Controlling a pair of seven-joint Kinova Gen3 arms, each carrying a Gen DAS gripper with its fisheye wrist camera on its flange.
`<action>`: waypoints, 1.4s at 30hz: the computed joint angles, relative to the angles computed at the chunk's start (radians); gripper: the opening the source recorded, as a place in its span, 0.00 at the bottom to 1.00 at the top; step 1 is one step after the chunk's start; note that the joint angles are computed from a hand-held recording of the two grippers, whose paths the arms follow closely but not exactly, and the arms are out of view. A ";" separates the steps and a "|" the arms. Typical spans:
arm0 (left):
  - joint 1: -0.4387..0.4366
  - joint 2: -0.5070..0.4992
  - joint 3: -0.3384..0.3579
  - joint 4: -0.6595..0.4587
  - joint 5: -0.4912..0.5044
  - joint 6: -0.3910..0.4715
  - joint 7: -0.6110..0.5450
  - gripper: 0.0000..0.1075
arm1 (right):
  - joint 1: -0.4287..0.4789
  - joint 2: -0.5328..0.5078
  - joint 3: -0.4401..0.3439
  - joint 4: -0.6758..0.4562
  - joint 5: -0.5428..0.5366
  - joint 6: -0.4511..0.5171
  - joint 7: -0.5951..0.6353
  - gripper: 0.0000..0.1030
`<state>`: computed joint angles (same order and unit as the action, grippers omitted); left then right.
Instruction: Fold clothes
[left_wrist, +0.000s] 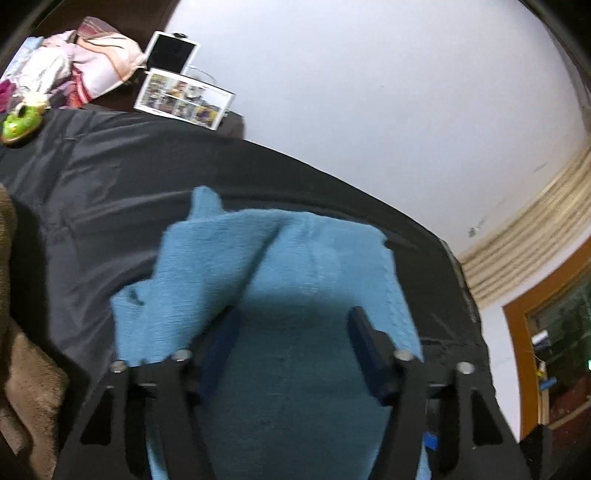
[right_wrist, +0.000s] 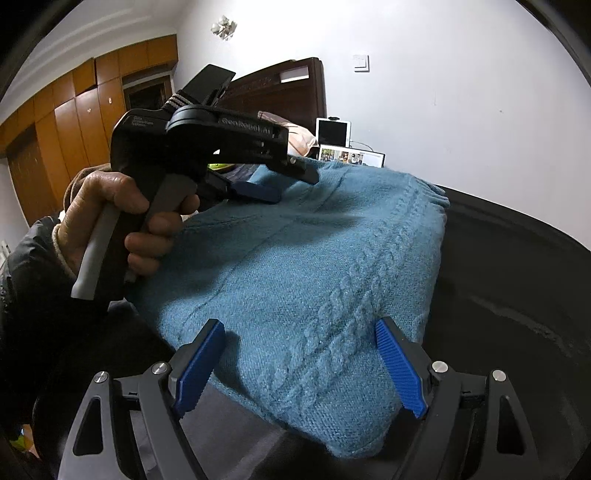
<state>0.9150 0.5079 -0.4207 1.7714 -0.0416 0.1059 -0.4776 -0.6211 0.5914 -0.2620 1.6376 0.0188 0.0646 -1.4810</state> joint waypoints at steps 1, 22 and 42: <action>0.025 0.005 -0.031 0.003 0.002 0.010 0.013 0.38 | 0.000 0.000 0.000 0.001 0.000 0.000 0.001 0.83; 0.325 0.137 -0.305 -0.158 -0.248 0.345 0.258 0.03 | -0.069 -0.025 0.076 0.029 0.007 -0.012 -0.027 0.83; 0.258 0.112 -0.168 -0.161 -0.507 0.391 0.491 0.03 | -0.026 -0.049 0.067 -0.051 -0.026 0.077 -0.081 0.83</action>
